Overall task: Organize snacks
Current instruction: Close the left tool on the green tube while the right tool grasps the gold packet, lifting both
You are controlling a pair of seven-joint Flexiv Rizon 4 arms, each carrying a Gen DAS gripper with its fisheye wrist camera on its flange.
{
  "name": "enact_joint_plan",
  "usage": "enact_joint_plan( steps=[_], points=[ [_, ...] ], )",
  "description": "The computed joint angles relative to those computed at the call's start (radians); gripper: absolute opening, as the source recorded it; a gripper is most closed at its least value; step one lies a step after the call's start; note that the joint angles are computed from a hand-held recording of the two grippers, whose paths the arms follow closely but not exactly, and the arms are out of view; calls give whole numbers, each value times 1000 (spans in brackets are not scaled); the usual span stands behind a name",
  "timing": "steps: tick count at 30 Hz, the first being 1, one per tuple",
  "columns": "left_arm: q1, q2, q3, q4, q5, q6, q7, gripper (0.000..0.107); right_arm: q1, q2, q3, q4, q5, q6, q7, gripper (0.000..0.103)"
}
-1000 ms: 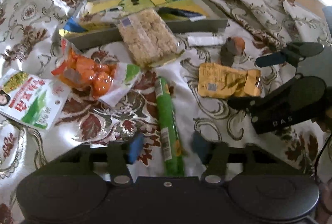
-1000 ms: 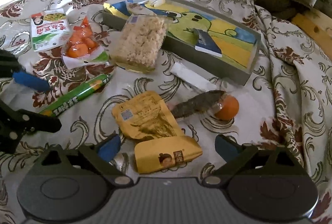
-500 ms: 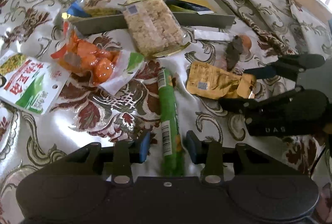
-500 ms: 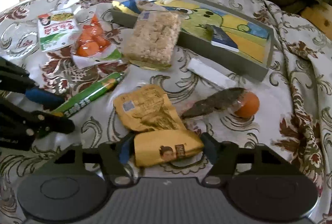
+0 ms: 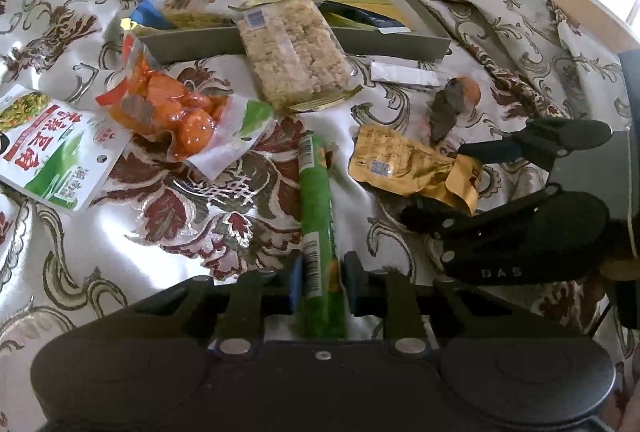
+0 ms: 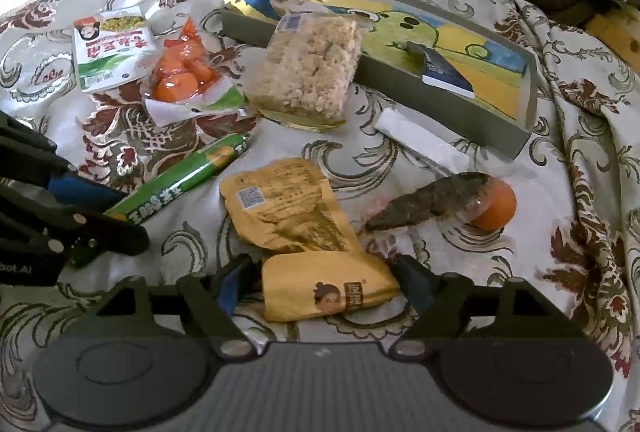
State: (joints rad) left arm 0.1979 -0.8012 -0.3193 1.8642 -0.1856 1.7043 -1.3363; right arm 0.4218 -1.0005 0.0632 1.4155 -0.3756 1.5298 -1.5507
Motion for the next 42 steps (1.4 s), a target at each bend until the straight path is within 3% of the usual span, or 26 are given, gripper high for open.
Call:
enact_joint_plan(
  steps=[5, 10, 13, 17, 19, 21, 26, 31, 33, 36, 42],
  points=[
    [14, 0, -18, 4, -10, -1, -17, 20, -4, 5, 12, 3, -4, -8, -17, 68],
    [70, -10, -83, 21, -41, 6, -76, 20, 20, 11, -22, 13, -6, 0, -6, 67],
    [77, -15, -87, 18, -34, 0, -94, 22, 35, 15, -41, 21, -8, 5, 8, 67],
    [75, -19, -82, 10, -27, -10, -100, 23, 49, -1, -64, 0, -13, 2, 26, 78],
    [77, -20, -84, 9, -25, -11, -100, 23, 29, -8, -34, -18, -11, -14, 23, 78],
    [77, -17, -83, 10, -22, -14, -99, 21, 2, -10, 9, -24, -9, -25, 3, 72],
    [63, 4, -70, 22, -27, -20, -105, 18, 31, 6, -31, 1, -8, -8, 18, 64],
    [150, 11, -174, 70, -58, -18, -150, 18, 56, 27, -71, 38, -1, 37, 54, 62],
    [163, 11, -189, 82, -54, 1, -171, 18, 74, 34, -100, 56, -2, 63, 69, 62],
    [110, 29, -124, 82, -13, 53, -176, 18, 120, 48, -168, 96, 4, 134, 91, 62],
    [181, 0, -196, 85, 97, 128, -203, 18, 300, 35, -407, 159, 123, 304, 107, 62]
  ],
)
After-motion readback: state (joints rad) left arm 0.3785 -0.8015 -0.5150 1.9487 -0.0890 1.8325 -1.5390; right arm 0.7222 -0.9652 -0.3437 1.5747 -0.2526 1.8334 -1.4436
